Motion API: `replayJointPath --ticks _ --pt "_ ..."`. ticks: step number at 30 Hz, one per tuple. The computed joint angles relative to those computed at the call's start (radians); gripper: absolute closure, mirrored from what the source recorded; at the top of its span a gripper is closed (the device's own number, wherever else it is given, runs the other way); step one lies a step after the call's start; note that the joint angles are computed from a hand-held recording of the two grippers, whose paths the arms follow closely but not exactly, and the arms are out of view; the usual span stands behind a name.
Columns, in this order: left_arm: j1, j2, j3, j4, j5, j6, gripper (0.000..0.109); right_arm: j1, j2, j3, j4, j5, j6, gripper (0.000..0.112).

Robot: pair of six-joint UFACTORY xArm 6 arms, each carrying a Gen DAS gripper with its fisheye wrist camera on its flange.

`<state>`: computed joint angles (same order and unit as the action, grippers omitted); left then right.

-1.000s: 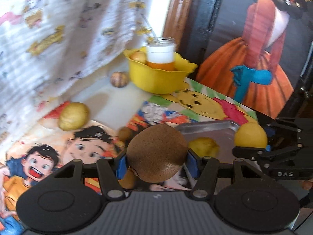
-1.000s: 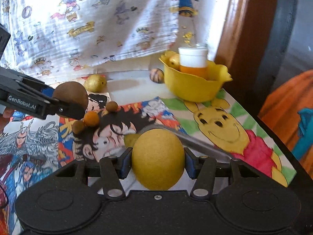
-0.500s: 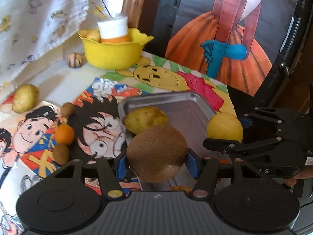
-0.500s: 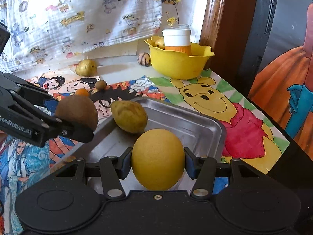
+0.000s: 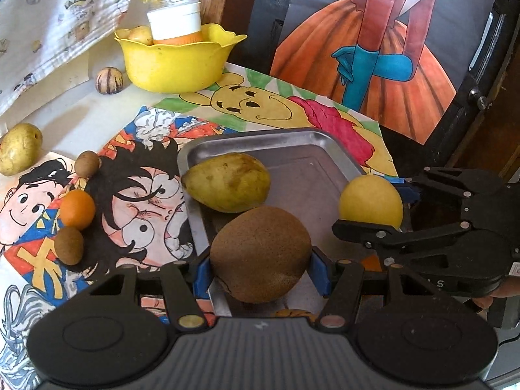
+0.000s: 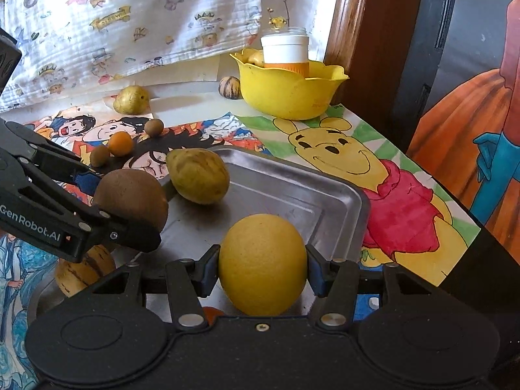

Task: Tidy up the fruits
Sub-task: 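Carry the kiwi onto the metal tray with the left tool while the right tool lowers the lemon there, then open both tools and lift them away from the tray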

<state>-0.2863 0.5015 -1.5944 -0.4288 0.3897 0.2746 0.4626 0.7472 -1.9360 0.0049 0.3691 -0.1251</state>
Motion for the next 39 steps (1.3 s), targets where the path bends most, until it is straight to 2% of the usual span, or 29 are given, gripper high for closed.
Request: replayJointPath --ticks 8,19,24,29,33,37,39 --pt "-0.003 0.003 0.003 0.044 -0.009 -0.019 0.045 -0.002 -0.006 0.023 -0.009 -0.004 0.002 0.057" --pt "-0.011 0.000 0.018 0.203 -0.027 -0.093 0.044 -0.007 -0.029 0.074 0.013 -0.042 -0.016 0.056" --pt "-0.011 -0.001 0.019 0.269 -0.023 -0.128 0.044 -0.010 -0.054 0.122 0.003 -0.090 -0.004 0.056" --pt "-0.011 -0.004 0.019 0.267 -0.014 -0.133 0.044 -0.010 -0.084 0.161 0.043 -0.103 -0.026 0.055" --pt "-0.011 -0.024 0.036 0.209 -0.002 -0.104 0.040 -0.007 -0.113 0.200 0.027 -0.120 -0.005 0.053" --pt "-0.007 -0.070 0.093 0.231 -0.039 -0.147 0.032 -0.005 -0.165 0.271 -0.004 -0.156 0.049 0.049" --pt "-0.003 -0.103 0.130 0.235 -0.059 -0.168 0.026 -0.005 -0.200 0.317 -0.038 -0.182 0.102 0.043"
